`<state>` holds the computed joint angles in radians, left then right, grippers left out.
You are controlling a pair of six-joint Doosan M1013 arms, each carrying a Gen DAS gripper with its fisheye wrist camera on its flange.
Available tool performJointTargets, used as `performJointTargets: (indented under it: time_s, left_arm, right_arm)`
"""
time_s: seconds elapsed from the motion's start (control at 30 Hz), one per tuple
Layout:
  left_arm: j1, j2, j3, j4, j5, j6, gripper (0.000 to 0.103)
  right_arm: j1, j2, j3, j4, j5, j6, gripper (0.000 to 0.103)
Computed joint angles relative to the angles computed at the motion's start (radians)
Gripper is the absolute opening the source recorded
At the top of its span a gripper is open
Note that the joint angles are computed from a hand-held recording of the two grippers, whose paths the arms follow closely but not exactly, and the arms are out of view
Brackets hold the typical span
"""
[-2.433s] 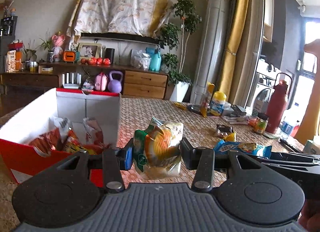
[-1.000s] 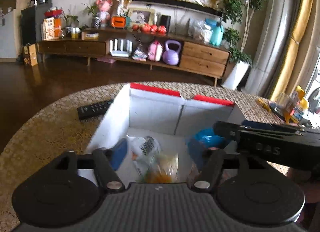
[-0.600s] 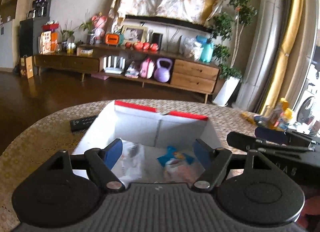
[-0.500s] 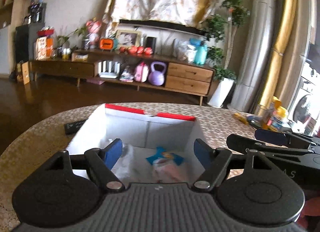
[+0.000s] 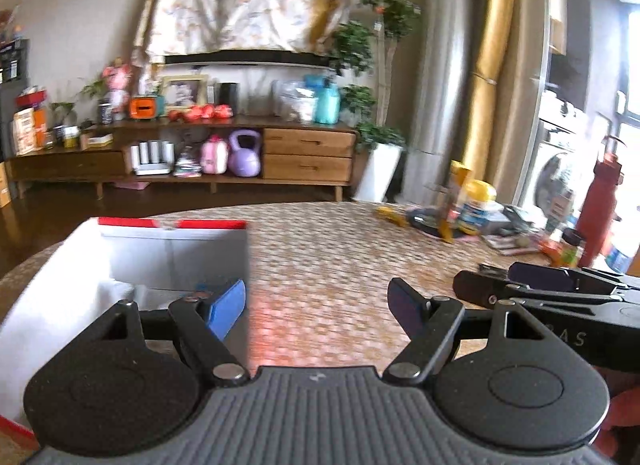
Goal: Organize snacks
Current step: 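Move both grippers back toward the yellow packet and stick snack on the table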
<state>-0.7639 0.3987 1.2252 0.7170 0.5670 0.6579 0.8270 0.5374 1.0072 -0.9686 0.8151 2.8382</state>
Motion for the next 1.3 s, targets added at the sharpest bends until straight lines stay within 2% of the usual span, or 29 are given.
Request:
performJointTargets:
  time_s: [0.33, 0.63, 1.0, 1.3]
  left_arm:
    - [-0.041, 0.064, -0.056, -0.14, -0.039, 0.164, 0.078]
    - [-0.063, 0.128, -0.117, -0.262, -0.041, 0.337, 0.078]
    - [-0.082, 0.242, -0.267, -0.451, 0.022, 0.58, 0.078]
    - [-0.106, 0.335, -0.391, -0.485, 0.096, 0.596, 0.078]
  right_arm:
    - [-0.004, -0.096, 0.181, -0.085, 0.084, 0.16, 0.068]
    - [-0.021, -0.154, 0.303, -0.096, 0.117, 0.255, 0.068]
    - [-0.051, -0.203, 0.398, -0.106, 0.127, 0.353, 0.068]
    - [-0.077, -0.243, 0.465, -0.128, 0.102, 0.434, 0.068]
